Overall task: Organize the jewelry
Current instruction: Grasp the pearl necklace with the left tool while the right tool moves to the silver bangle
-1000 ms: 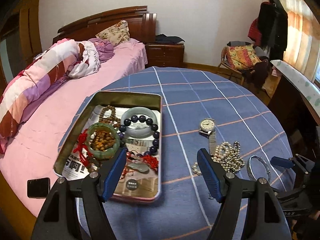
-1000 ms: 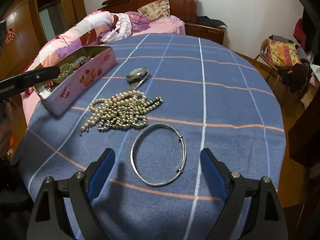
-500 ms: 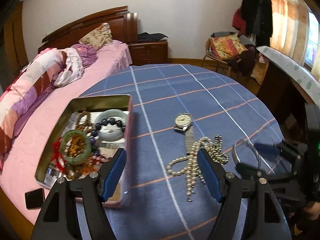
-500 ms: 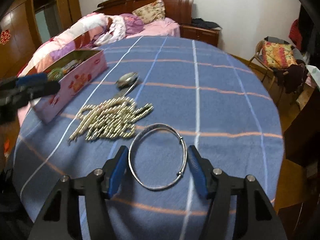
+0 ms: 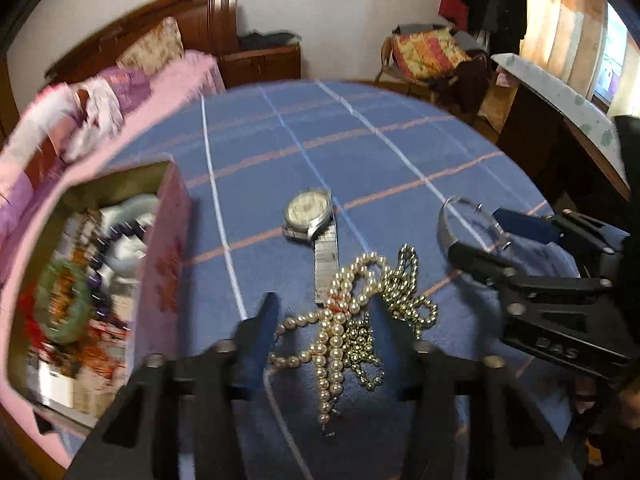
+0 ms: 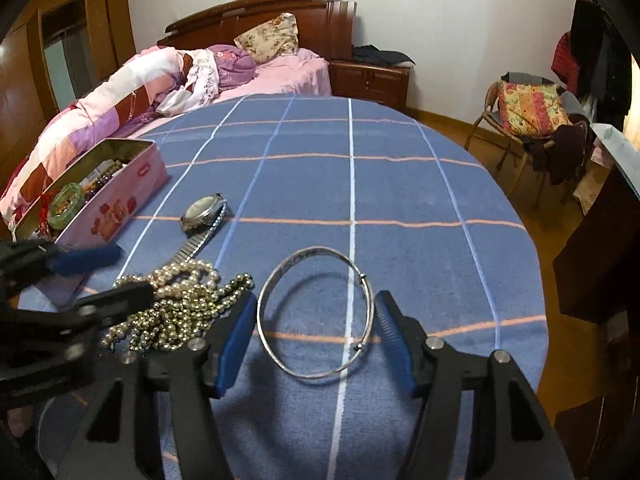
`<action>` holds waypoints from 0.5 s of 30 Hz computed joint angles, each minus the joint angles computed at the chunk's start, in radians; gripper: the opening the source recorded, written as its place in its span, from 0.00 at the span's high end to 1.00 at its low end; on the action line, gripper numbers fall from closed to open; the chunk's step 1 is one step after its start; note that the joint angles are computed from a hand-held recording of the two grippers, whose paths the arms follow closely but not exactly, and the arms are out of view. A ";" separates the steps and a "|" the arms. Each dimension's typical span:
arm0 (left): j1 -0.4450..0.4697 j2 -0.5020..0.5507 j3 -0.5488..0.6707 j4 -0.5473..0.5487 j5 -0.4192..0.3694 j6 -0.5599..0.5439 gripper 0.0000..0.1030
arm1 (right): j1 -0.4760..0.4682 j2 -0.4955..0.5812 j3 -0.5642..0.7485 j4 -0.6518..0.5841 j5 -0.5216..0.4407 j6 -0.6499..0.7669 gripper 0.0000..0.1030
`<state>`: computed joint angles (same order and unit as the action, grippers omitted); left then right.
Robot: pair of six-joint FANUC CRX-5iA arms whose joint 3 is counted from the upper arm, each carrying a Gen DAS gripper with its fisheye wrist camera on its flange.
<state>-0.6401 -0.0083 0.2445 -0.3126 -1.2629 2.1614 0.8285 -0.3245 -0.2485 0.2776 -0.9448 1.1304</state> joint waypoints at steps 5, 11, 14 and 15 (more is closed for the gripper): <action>-0.006 -0.002 -0.006 -0.004 0.011 0.005 0.61 | -0.006 -0.002 -0.001 -0.006 0.004 0.004 0.38; -0.026 -0.015 -0.021 -0.020 0.037 -0.023 0.88 | 0.006 -0.009 -0.021 0.028 0.025 -0.011 0.38; -0.045 -0.034 -0.024 -0.057 0.048 -0.004 1.00 | 0.015 -0.014 -0.032 0.049 0.034 -0.027 0.38; -0.055 -0.042 -0.024 -0.074 0.052 0.002 1.00 | 0.016 -0.017 -0.036 0.052 0.039 -0.026 0.38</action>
<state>-0.6947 -0.0499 0.2201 -0.3868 -1.2110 2.1636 0.8446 -0.3415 -0.2850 0.3295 -0.9061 1.1043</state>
